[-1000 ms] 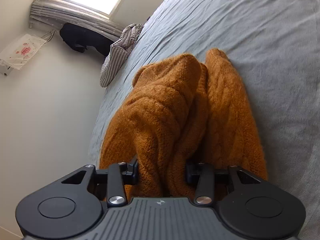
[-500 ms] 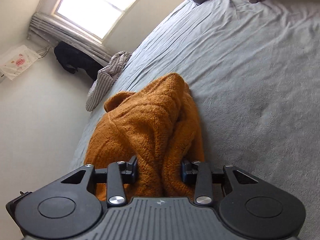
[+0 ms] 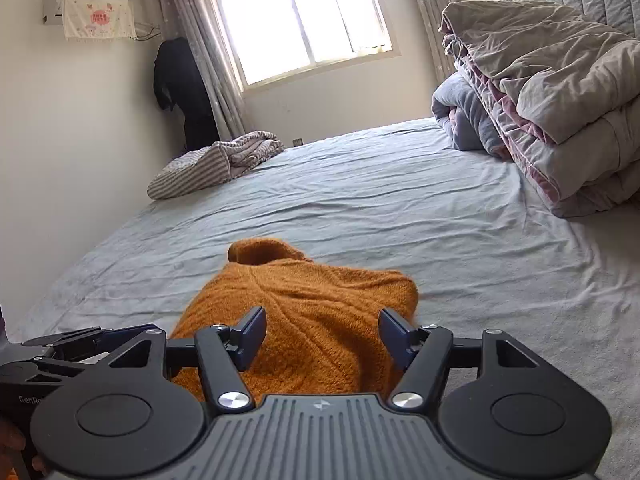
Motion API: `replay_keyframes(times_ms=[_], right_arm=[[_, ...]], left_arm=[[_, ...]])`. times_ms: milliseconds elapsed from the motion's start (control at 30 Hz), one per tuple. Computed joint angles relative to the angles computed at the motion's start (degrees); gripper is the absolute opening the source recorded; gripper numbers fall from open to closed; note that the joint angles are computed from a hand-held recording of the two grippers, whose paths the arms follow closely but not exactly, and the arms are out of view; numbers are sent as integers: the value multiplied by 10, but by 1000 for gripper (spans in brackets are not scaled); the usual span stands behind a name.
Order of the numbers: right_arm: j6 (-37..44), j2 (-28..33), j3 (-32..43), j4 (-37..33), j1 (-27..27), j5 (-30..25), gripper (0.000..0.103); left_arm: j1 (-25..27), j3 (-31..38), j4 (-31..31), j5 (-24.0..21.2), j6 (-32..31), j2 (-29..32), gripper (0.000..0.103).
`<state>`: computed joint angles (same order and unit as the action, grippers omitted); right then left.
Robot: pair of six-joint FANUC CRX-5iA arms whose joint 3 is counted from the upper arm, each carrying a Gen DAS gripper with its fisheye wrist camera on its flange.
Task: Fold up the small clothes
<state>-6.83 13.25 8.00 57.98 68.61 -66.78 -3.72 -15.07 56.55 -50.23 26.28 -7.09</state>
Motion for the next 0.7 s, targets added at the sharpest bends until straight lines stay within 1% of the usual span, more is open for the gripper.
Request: replay_keyframes(times_ms=[33,67,100,133,167,200,233,267,300,367,400,467,567,600,633,700], right_arm=[[33,18,18,-25,-2,-20,60],[41,26,14,-23,0,-29,63],[20,24,-6,-2,2,-26,65],[0,16,-18,2,2,-20,65],[-14,9,-13,-7,6,-24,65],[-15,4,-7,-14,11,-28,65],[-7,0,-2,-17,14,-32,63],[3,-3,4,-17,17,-42,62],[16,1,17,-17,21,-56,62],[33,0,32,-12,25,-72,62],[34,-2,36,-9,27,-74,62],[29,-9,34,-5,27,-55,63],[34,-5,40,-10,18,-17,63],[39,-1,43,-13,14,-8,63],[45,5,47,-16,11,-2,63],[60,16,51,-26,4,16,63]], left_arm=[[-7,-14,-7,13,-18,-6,77],[-12,-27,-4,30,-36,-13,78],[-18,-41,1,49,-52,-23,78],[-15,-37,-8,44,-43,-26,78],[-8,-25,-15,25,-24,-26,78],[-1,-15,-14,9,-19,-23,78],[9,-2,-5,-10,-18,-16,78],[17,11,5,-19,-13,-7,78],[21,23,6,-15,-1,0,78],[27,61,-16,4,50,25,76],[31,86,-31,1,82,43,75],[36,145,-59,-18,154,89,70],[27,229,-99,-39,230,159,64],[23,259,-119,-47,258,182,60],[19,295,-142,-63,290,211,58],[14,352,-152,-93,336,263,56]])
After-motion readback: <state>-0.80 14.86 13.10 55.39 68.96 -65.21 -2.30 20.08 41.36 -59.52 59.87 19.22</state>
